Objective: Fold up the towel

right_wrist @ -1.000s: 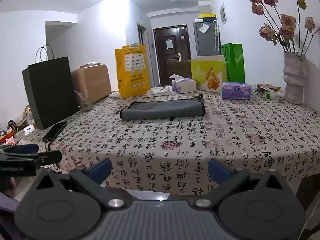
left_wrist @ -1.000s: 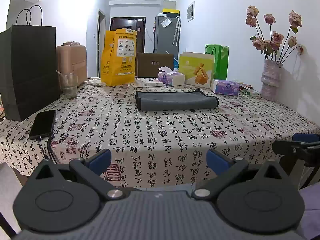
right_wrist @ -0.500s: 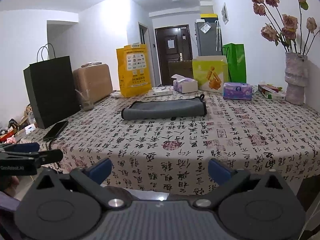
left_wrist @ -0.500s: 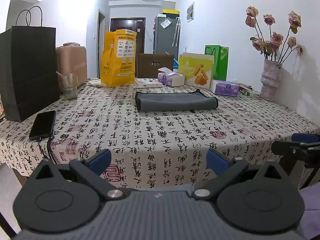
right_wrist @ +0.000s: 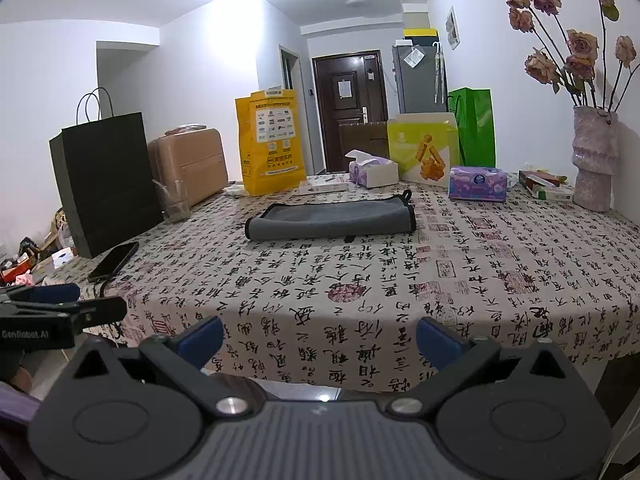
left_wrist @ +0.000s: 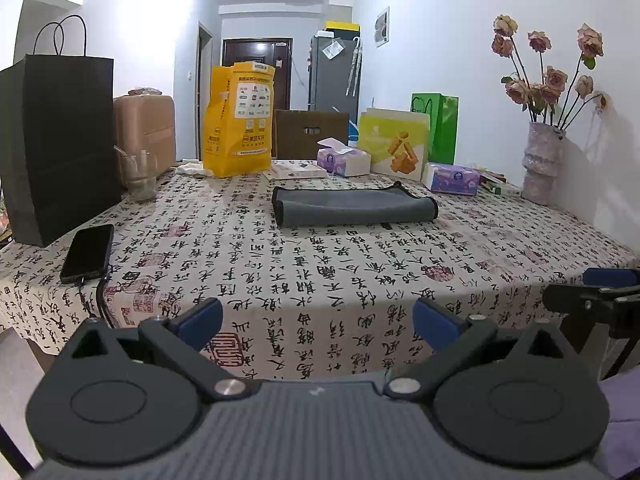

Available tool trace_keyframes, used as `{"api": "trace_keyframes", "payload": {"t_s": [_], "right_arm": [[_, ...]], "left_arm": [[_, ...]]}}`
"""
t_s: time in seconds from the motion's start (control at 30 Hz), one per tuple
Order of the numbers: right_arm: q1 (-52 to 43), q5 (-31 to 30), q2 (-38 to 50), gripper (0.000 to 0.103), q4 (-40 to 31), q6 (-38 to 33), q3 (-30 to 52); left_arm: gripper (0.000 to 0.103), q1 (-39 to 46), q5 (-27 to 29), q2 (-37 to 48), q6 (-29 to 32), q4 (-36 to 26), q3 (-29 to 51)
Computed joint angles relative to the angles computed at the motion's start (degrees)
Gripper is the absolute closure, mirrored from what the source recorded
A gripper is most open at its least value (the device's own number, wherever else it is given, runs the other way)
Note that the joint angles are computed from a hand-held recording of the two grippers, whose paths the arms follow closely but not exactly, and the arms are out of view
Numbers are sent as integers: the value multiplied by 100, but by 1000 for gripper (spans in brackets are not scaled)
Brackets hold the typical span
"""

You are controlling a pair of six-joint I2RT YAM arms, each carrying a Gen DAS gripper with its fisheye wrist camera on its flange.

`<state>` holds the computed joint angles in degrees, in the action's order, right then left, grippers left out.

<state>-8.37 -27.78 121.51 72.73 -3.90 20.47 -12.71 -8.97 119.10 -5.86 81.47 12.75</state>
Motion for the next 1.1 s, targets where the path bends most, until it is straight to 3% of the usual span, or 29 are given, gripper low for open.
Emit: {"api": "trace_keyframes", "payload": {"t_s": [1.1], "right_arm": [[49,-8,-64,0,-75,-69,67]], "left_arm": [[0,34,72,-83,11,-53,-12]]}}
